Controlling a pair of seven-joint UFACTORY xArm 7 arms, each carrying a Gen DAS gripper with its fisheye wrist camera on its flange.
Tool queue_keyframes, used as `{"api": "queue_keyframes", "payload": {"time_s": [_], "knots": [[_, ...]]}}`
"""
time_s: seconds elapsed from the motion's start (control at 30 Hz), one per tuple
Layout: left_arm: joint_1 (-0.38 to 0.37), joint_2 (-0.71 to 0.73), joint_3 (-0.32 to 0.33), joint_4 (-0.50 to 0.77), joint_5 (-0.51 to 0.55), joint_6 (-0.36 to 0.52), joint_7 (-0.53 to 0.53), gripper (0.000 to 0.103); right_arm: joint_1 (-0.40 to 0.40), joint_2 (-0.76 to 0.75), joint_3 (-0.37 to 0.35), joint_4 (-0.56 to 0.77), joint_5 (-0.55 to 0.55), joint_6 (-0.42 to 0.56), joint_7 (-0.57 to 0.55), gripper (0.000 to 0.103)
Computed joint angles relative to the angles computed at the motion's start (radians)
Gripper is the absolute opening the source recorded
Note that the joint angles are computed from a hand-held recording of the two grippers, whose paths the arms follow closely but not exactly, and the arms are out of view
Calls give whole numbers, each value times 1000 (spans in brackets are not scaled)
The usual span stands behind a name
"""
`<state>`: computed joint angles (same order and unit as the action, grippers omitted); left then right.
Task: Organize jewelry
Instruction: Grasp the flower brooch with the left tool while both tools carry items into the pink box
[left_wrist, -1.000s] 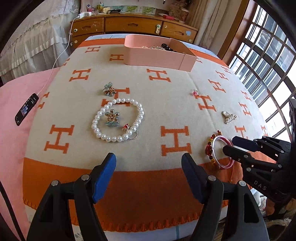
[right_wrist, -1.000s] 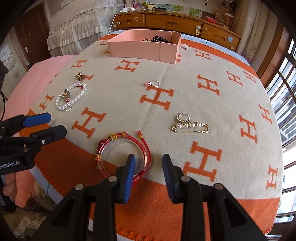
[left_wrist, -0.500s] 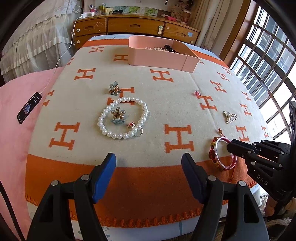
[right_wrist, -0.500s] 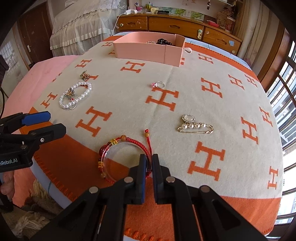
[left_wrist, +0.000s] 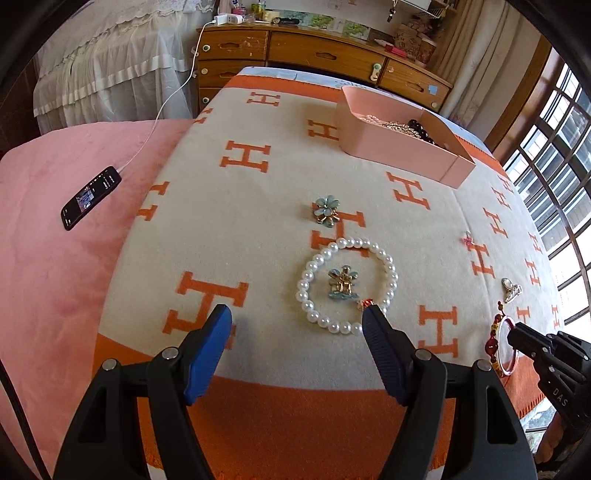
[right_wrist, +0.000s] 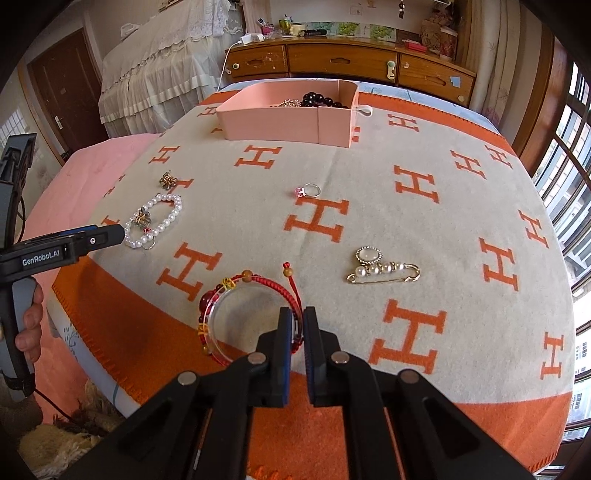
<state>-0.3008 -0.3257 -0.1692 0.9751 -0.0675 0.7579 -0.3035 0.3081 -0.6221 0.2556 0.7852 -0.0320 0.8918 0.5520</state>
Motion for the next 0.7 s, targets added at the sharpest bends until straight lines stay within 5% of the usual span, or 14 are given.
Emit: {"api": "queue_keyframes", "payload": {"time_s": [0.23,0.47,0.53,0.6,0.7], "knots": [[-10,72,7,52,-1,15,53,62,-1,-3,-12,-4,7,-14,-8,6],[-8,134,-28,116,129,44,40,53,-2,9,-28,-6,29,-25,-19,6],[-14,143,-24,126,124,42,55,47,-4,13,-32,-6,34,-28,-22,6],[-19,151,-22,136,122,41,69,20,-5,16,-37,-6,40,-30,-24,6],[-22,161,-24,151,128,48,66,17,-10,19,-41,-6,45,-34,-25,6]]}}
